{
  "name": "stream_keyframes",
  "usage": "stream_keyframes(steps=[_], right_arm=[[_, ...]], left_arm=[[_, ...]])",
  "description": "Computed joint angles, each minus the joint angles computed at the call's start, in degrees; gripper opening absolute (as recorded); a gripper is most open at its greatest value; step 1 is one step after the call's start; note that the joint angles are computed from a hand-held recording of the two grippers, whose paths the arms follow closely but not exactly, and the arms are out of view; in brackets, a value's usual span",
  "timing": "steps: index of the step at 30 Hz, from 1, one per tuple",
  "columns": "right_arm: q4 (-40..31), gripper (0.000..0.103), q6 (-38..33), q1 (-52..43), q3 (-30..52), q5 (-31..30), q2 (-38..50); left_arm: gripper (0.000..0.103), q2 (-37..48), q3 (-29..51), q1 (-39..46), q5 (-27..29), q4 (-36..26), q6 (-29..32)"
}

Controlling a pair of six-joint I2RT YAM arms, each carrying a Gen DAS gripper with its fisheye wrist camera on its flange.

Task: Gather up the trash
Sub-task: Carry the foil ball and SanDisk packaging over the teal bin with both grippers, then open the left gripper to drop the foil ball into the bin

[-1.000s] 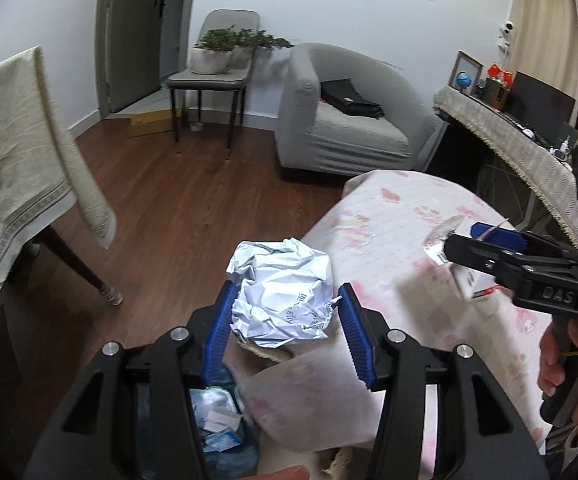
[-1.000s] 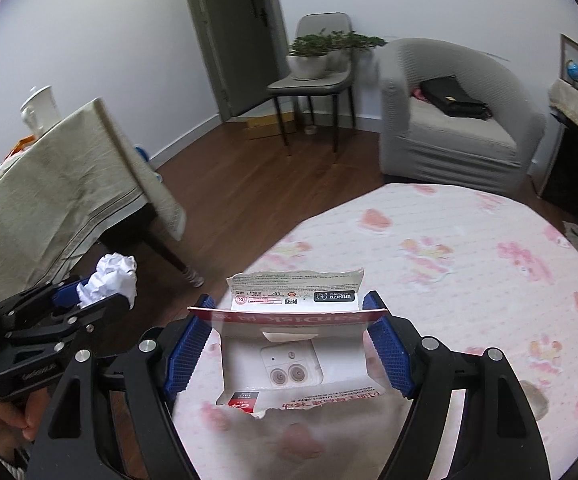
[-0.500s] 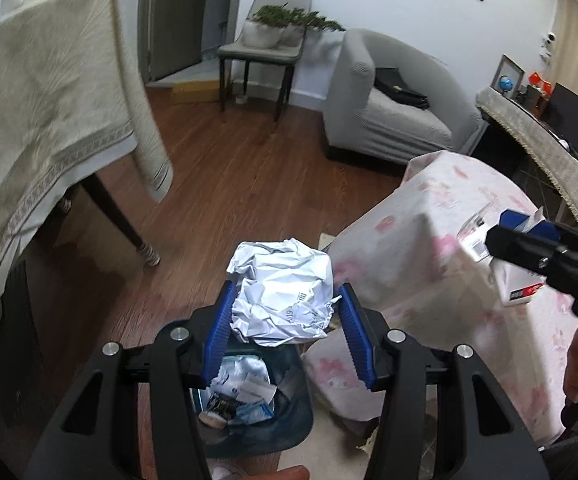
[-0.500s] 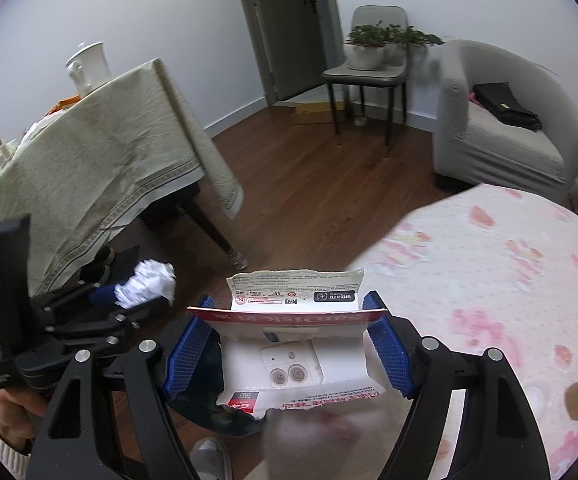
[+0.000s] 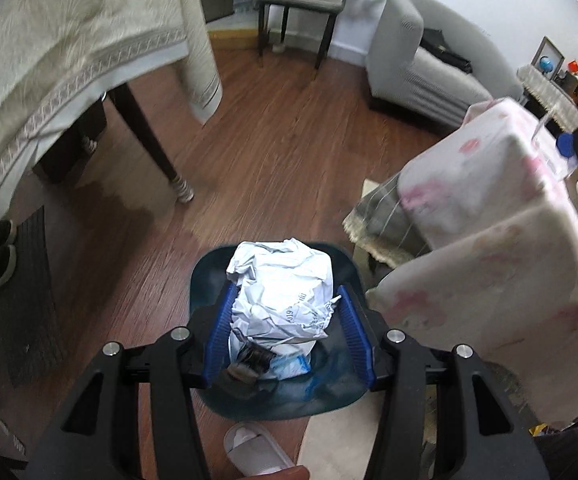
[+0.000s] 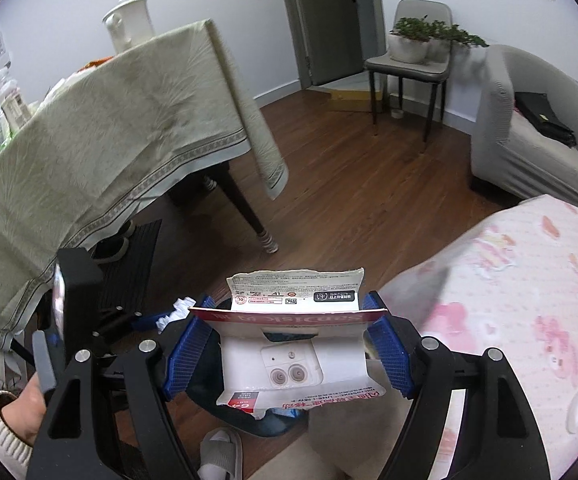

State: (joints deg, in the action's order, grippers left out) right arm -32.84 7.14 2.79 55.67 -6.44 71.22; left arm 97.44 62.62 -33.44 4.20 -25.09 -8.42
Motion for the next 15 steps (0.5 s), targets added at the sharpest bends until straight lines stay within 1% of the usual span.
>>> stream_keyframes(steps=[10,12,15], right_arm=[[3.1,0.077,2.8,7.3,1.4,2.9,8.7],[3.5,0.077,3.1,8.1,1.6,3.3,10.2],[3.9,0.077,3.6,9.2,2.1,3.9,12.6]], left_arm=[[0.055,6.8,-2.5,1.1,0.0,0.1,2.1],[0.056,8.3,-2.1,1.3,-0.3,-0.5,2.1],[0.061,9.4,-2.4,2.0,0.1,0.3,2.0]])
